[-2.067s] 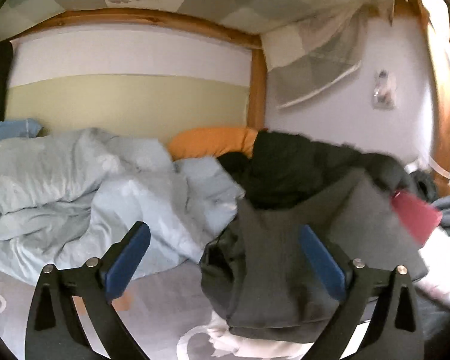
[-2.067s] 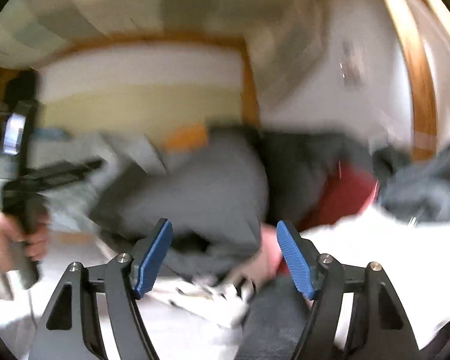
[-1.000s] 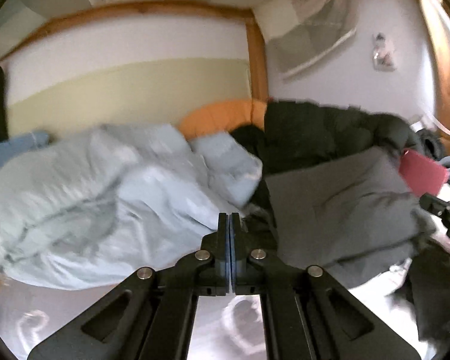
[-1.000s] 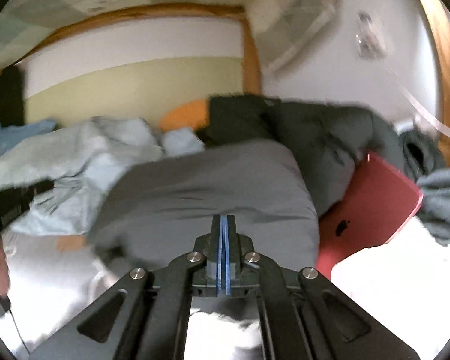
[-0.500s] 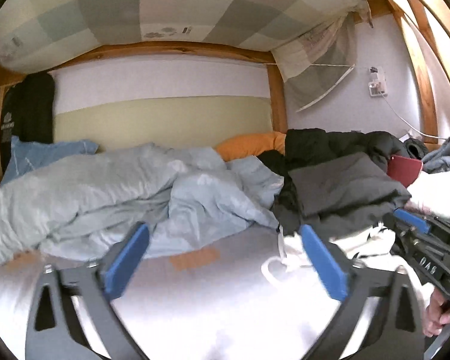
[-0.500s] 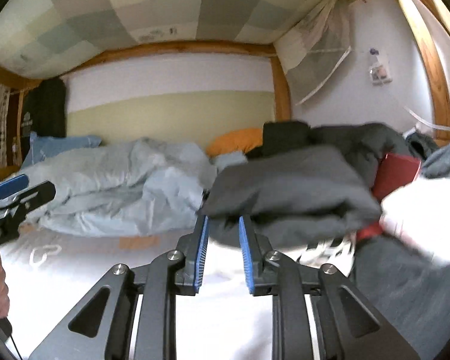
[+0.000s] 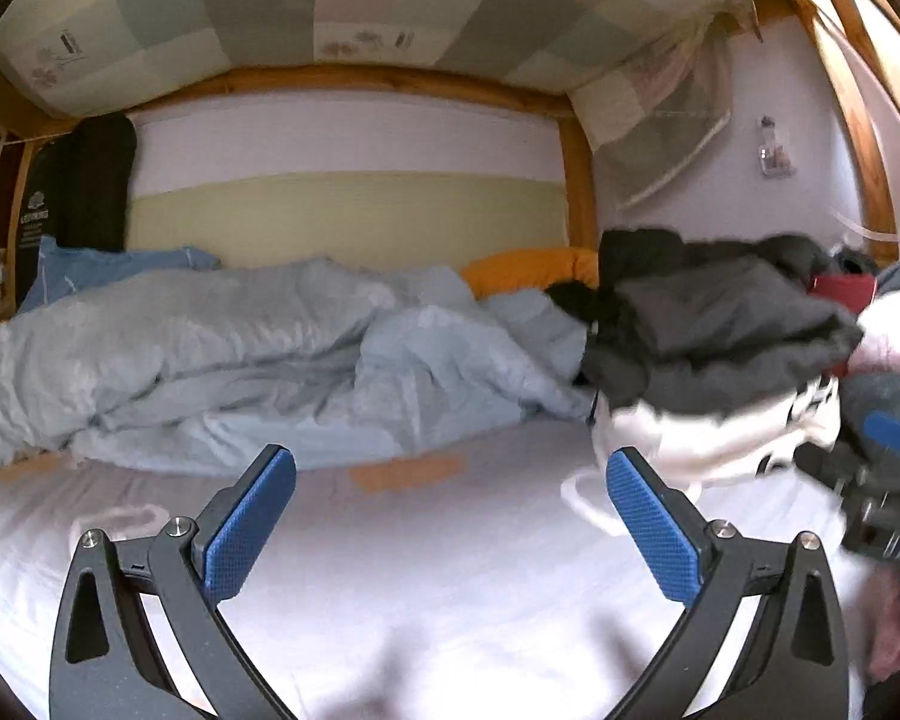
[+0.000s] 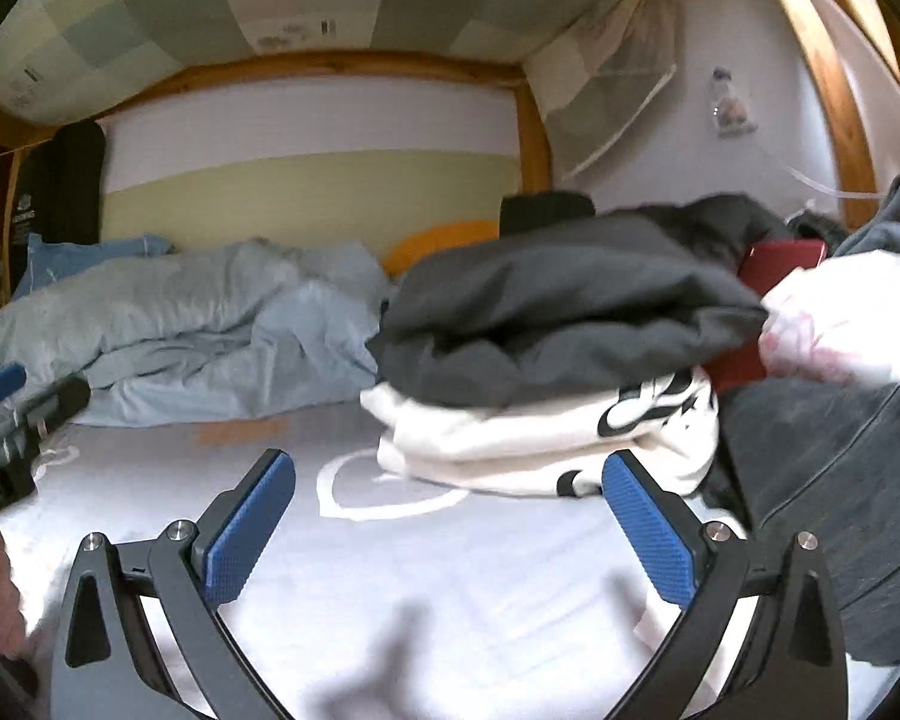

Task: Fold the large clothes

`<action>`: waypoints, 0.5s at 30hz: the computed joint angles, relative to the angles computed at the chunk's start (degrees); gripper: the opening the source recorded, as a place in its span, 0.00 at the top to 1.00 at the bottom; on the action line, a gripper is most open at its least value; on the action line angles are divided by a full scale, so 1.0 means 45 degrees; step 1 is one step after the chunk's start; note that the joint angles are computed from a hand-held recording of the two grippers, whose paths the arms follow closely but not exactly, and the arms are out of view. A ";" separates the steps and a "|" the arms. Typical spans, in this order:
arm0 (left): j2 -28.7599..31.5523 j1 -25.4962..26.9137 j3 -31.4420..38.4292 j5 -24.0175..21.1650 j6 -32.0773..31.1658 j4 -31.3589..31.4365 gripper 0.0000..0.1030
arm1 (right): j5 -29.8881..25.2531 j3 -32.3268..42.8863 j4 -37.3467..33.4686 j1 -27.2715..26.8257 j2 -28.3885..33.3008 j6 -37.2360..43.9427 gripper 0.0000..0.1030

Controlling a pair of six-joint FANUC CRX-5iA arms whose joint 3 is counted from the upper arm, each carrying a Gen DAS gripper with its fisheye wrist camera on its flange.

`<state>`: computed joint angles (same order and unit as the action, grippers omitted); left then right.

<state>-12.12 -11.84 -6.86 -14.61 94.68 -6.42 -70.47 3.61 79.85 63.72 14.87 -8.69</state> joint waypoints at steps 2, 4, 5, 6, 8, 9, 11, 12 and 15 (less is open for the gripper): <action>0.0147 0.0175 -0.0117 -0.0015 -0.0908 0.1201 0.00 | 0.0170 0.0114 -0.0453 -0.0065 0.0034 0.0144 0.00; 0.0074 0.0250 -0.0328 0.0152 -0.1076 0.1543 0.00 | 0.0218 0.0353 -0.0862 -0.0095 0.0159 0.0450 0.00; 0.0068 0.0236 -0.0318 0.0134 -0.1041 0.1493 0.00 | 0.0185 0.0435 -0.0938 -0.0096 0.0218 0.0563 0.00; 0.0086 0.0200 -0.0239 0.0064 -0.0881 0.1283 0.00 | 0.0107 0.0543 -0.0978 -0.0080 0.0300 0.0716 0.00; 0.0081 0.0133 -0.0091 -0.0063 -0.0549 0.0760 0.00 | -0.0038 0.0629 -0.0935 -0.0030 0.0388 0.0876 0.00; 0.0065 0.0115 -0.0094 -0.0061 -0.0572 0.0711 0.00 | -0.0120 0.0691 -0.0915 -0.0011 0.0438 0.0952 0.00; 0.0019 0.0083 -0.0066 -0.0076 -0.0420 0.0472 0.00 | -0.0171 0.0703 -0.0867 0.0007 0.0460 0.1008 0.00; 0.0004 0.0105 -0.0162 -0.0002 -0.0712 0.0742 0.00 | -0.0191 0.0692 -0.0842 0.0013 0.0455 0.0987 0.00; 0.0054 0.0079 -0.0044 -0.0160 -0.0633 0.0596 0.00 | -0.0181 0.0609 -0.0794 -0.0003 0.0396 0.0852 0.00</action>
<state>-11.88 -11.48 -7.06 -15.33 91.83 -3.73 -71.29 6.35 76.28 63.70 16.65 -4.86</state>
